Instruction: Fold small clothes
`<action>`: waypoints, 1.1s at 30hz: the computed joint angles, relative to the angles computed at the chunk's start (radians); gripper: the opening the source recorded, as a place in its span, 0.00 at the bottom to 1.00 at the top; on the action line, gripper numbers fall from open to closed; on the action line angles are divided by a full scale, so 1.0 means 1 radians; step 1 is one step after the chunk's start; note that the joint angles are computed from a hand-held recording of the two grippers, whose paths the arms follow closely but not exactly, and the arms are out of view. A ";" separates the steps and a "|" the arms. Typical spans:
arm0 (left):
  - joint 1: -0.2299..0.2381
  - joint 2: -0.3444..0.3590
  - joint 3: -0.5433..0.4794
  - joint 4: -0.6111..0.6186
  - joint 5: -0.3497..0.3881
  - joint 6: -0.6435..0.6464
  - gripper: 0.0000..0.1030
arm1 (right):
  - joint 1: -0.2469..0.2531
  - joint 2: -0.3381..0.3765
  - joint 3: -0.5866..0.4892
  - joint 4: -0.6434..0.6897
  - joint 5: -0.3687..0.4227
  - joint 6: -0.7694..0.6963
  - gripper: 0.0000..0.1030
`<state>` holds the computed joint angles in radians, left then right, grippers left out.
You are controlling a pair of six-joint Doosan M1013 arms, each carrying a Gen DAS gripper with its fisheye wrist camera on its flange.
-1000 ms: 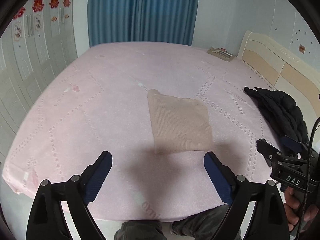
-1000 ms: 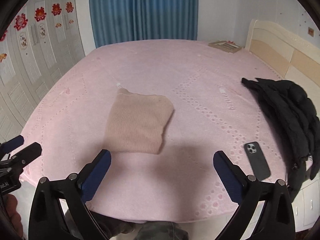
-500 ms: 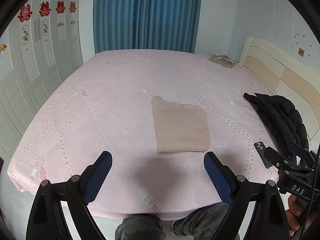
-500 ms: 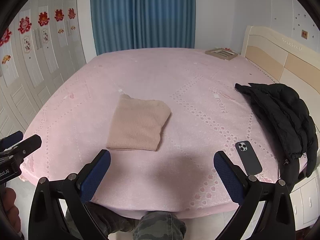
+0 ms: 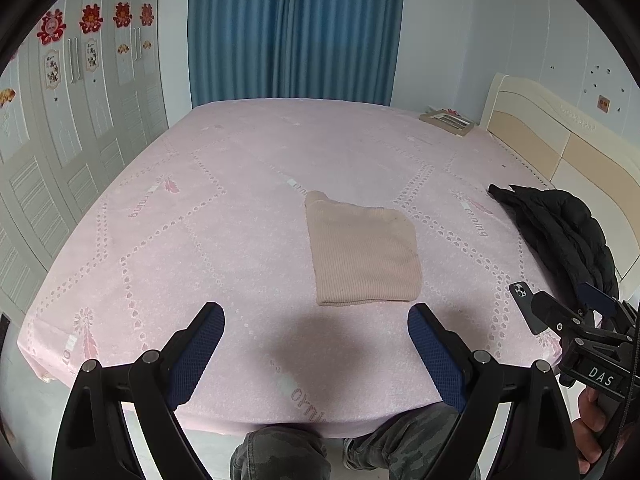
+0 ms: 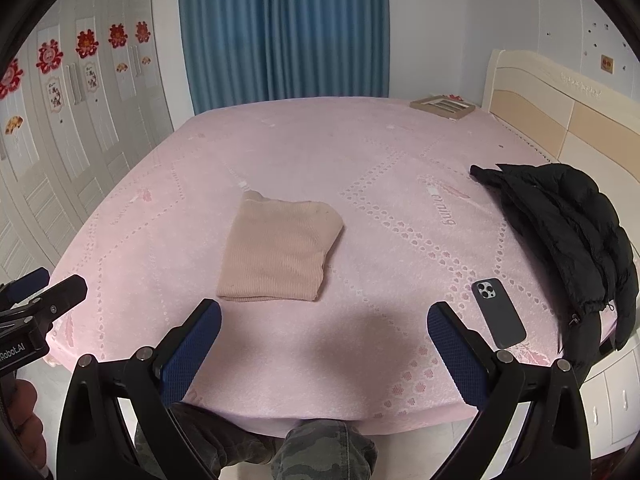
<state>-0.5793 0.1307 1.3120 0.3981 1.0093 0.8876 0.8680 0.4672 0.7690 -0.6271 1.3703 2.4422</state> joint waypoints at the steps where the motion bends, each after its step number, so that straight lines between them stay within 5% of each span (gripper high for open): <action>1: 0.000 0.000 0.000 0.001 0.001 -0.001 0.90 | 0.001 0.000 -0.001 -0.001 0.000 0.000 0.98; 33: 0.006 -0.012 0.013 -0.003 -0.008 -0.003 0.90 | 0.009 0.006 -0.011 -0.003 0.004 0.017 0.98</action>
<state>-0.5738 0.1190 1.3247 0.3953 1.0014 0.8848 0.8768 0.4736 0.7577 -0.6296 1.3741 2.4592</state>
